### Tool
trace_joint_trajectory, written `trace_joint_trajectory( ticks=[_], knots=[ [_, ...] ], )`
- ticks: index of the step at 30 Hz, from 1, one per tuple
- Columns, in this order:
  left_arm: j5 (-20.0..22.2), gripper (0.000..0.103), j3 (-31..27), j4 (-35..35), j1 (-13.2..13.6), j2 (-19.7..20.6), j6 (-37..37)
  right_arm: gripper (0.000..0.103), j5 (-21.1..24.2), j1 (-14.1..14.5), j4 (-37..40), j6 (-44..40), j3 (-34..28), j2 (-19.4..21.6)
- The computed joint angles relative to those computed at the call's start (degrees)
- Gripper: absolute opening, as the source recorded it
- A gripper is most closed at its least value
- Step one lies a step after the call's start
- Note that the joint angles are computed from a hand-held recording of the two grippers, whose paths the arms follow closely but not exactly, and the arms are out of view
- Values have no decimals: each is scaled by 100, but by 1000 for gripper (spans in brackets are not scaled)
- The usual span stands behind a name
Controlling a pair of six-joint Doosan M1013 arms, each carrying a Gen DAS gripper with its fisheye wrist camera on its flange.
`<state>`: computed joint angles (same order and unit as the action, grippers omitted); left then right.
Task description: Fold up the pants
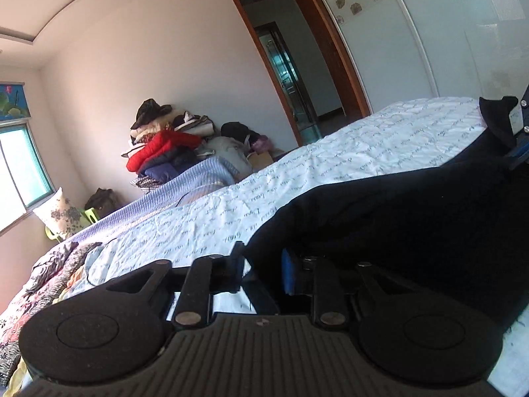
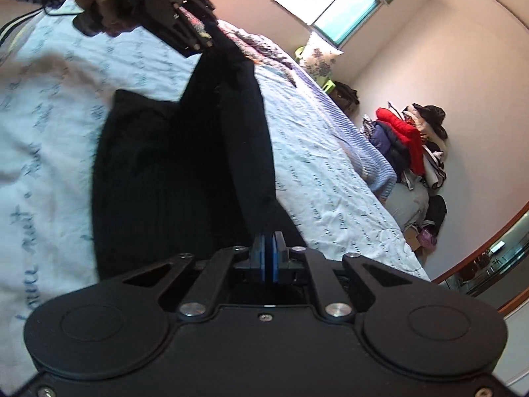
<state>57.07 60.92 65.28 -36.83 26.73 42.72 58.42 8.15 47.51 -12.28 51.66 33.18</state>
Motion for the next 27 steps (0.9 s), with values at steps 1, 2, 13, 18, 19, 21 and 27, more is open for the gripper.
trace_joint_trajectory(
  ticks=[1, 2, 13, 18, 19, 21, 27],
  knots=[
    [49, 24, 87, -26, -34, -45, -40, 4, 50, -4, -52, -88, 110, -53],
    [92, 24, 145, -109, -66, -74, -52, 4, 96, -6, -120, -172, 219, -111],
    [340, 20, 611, -661, -146, -343, -797, 5, 448, 60, -1026, 66, 220, -171],
    [344, 20, 645, -722, -170, -359, -844, 46, 965, 140, -100, 463, -57, -157],
    [350, 20, 661, -728, -169, -363, -881, 63, 902, 214, 210, 467, 13, -189],
    [345, 20, 708, -706, -176, -380, -966, 65, 603, 411, 650, 111, 220, -252],
    [323, 20, 717, -633, -182, -383, -962, 45, -568, 1039, 489, -678, 697, -265]
  ],
)
